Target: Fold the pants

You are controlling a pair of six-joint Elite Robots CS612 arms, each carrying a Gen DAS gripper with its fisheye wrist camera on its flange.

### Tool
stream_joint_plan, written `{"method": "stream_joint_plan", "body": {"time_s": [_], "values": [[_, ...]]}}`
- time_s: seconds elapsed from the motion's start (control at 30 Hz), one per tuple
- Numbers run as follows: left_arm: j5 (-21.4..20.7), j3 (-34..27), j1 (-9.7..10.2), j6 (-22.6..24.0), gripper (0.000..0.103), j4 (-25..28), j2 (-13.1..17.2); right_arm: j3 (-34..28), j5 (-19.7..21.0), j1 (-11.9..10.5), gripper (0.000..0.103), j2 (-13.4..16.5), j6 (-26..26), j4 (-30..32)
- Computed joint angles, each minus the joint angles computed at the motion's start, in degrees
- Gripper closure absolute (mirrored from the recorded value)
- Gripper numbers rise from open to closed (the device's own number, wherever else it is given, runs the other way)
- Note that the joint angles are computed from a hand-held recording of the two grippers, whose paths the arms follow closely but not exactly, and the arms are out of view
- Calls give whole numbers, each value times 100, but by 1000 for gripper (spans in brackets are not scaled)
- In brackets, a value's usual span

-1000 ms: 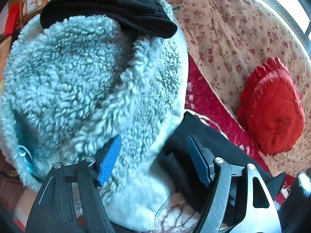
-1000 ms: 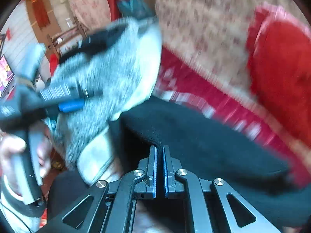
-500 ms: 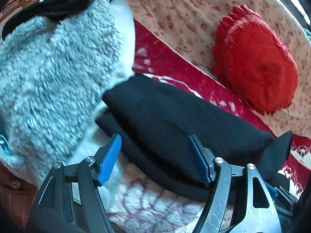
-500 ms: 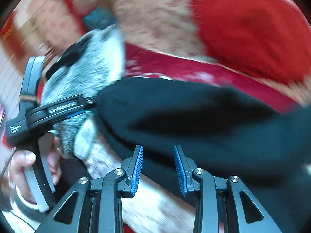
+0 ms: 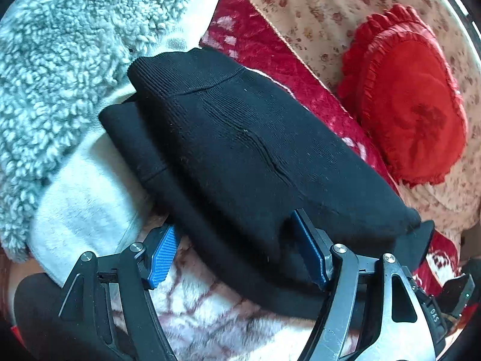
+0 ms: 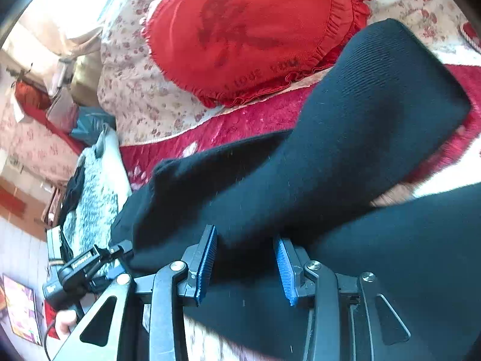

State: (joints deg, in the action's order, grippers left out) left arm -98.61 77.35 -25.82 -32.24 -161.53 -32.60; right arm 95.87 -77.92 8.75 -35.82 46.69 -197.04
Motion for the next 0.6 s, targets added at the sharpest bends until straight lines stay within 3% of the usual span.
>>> {"method": "stream_joint_plan", "body": {"time_s": [0.07,0.13,0.2,0.33,0.43,0.53,0.6], "values": [[47,4,-2,12,32,-19,-1,-59,-56,-1,85,8,39,56],[1,-5,6,20,32,14,-10,-36,-106,25,93,-86,-240,216],[-64,18,26,57,32,58,-40,118,-328,93,93,-275,-645,372],[-40,180,15,106,32,-91,-143,534,-375,220,94,-674,-1210,528],[128,314,-52,201,32,-202,-224,632,-332,297,93,-664,-1135,640],[197,428,-116,380,32,-280,-305,537,-375,328,84,-535,-1091,1216],[335,565,-172,498,32,-492,-389,664,-313,285,76,-595,-1119,1023]]}}
